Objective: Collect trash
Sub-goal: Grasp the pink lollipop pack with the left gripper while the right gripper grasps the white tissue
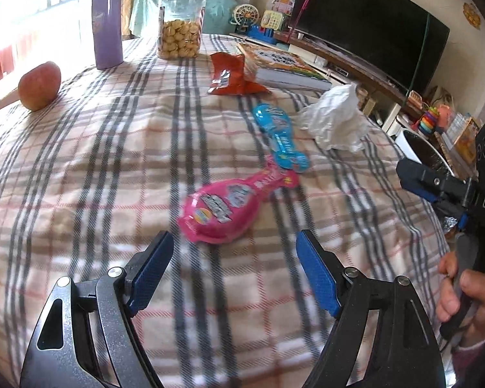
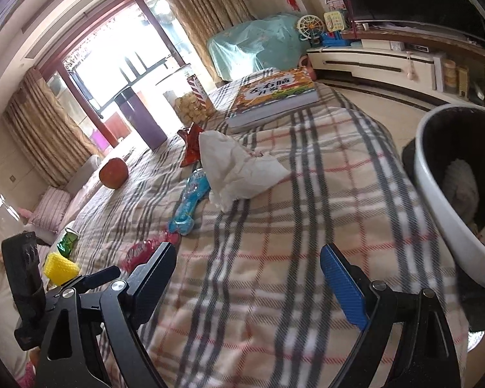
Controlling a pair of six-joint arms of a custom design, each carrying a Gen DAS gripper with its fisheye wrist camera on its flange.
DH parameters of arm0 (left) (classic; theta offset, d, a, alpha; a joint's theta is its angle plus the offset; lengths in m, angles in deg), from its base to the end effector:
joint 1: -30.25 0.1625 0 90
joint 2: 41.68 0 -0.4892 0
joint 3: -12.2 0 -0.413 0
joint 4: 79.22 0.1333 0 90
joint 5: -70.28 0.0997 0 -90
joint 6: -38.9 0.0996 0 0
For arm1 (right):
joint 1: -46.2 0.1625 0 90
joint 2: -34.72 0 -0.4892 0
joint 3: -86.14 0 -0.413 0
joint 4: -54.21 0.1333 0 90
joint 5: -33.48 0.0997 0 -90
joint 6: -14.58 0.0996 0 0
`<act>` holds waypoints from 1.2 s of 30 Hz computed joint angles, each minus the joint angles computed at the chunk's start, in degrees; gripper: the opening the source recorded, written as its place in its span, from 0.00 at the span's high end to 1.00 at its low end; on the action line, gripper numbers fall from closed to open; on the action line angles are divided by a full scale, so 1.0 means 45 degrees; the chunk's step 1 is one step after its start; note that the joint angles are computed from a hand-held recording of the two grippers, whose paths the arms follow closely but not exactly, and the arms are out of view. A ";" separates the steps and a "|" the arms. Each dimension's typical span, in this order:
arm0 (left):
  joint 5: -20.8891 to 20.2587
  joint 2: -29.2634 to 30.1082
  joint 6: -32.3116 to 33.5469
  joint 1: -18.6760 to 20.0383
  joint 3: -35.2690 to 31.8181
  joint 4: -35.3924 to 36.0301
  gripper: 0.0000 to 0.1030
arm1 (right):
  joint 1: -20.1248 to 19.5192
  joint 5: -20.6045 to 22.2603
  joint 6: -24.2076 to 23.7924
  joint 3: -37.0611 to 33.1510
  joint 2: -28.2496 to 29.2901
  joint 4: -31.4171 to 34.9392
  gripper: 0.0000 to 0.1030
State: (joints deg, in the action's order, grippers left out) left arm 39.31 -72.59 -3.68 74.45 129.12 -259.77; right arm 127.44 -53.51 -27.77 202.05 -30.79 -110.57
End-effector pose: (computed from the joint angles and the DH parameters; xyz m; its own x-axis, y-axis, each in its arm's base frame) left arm -0.2432 -0.5416 -0.0414 -0.7835 -0.2334 -0.5758 0.2506 0.7293 -0.6366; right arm 0.0459 -0.6120 0.2400 -0.8253 -0.5099 0.2427 -0.5646 0.7533 -0.3373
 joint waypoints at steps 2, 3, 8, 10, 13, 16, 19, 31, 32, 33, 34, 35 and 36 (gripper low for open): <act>-0.0113 -0.0111 0.0458 0.0141 -0.0064 0.0184 0.21 | 0.0100 -0.0049 0.0063 -0.0145 0.0208 -0.0056 0.11; -0.0206 -0.0153 0.0801 0.0235 -0.0147 0.0330 0.20 | 0.0159 -0.0099 0.0142 -0.0259 0.0345 -0.0063 0.11; -0.0068 -0.0236 0.1715 0.0585 -0.0567 0.1499 0.20 | 0.0450 -0.0303 0.0546 -0.0772 0.0944 -0.0105 0.11; -0.0238 -0.0234 0.2228 0.0702 -0.0502 0.0837 0.20 | 0.0530 -0.0304 0.0637 -0.0939 0.1145 -0.0078 0.11; -0.0380 -0.0160 0.2743 0.0772 -0.0464 0.0250 0.21 | 0.0633 -0.0324 0.0718 -0.1164 0.1444 -0.0118 0.11; -0.0372 -0.0087 0.3095 0.0760 -0.0502 -0.0026 0.34 | 0.0642 -0.0297 0.0991 -0.1387 0.1765 -0.0254 0.11; -0.0335 -0.0025 0.3283 0.0709 -0.0446 -0.0406 0.49 | 0.0581 -0.0211 0.1091 -0.1408 0.1905 -0.0643 0.26; -0.0173 0.0207 0.2380 0.0186 -0.0433 -0.0538 0.53 | 0.0145 0.0131 0.0210 -0.0796 0.0898 -0.0275 0.90; -0.0204 0.0261 0.2334 0.0141 -0.0461 -0.0631 0.53 | 0.0105 0.0143 0.0185 -0.0771 0.0824 -0.0234 0.90; -0.0242 0.0318 0.2264 0.0090 -0.0489 -0.0753 0.52 | 0.0073 0.0129 0.0176 -0.0773 0.0750 -0.0148 0.90; -0.0258 0.0356 0.2225 0.0077 -0.0509 -0.0828 0.53 | 0.0059 0.0083 0.0132 -0.0740 0.0680 -0.0108 0.90; -0.0262 0.0393 0.2095 0.0054 -0.0534 -0.0845 0.53 | 0.0048 0.0072 0.0062 -0.0736 0.0606 0.0057 0.84; -0.0280 0.0421 0.1942 0.0031 -0.0543 -0.0862 0.53 | 0.0049 0.0018 0.0072 -0.0765 0.0565 0.0242 0.78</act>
State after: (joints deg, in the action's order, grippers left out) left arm 38.05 -70.69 5.06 74.59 126.67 -263.65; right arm 127.66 -53.43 -27.45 198.60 -28.25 -109.48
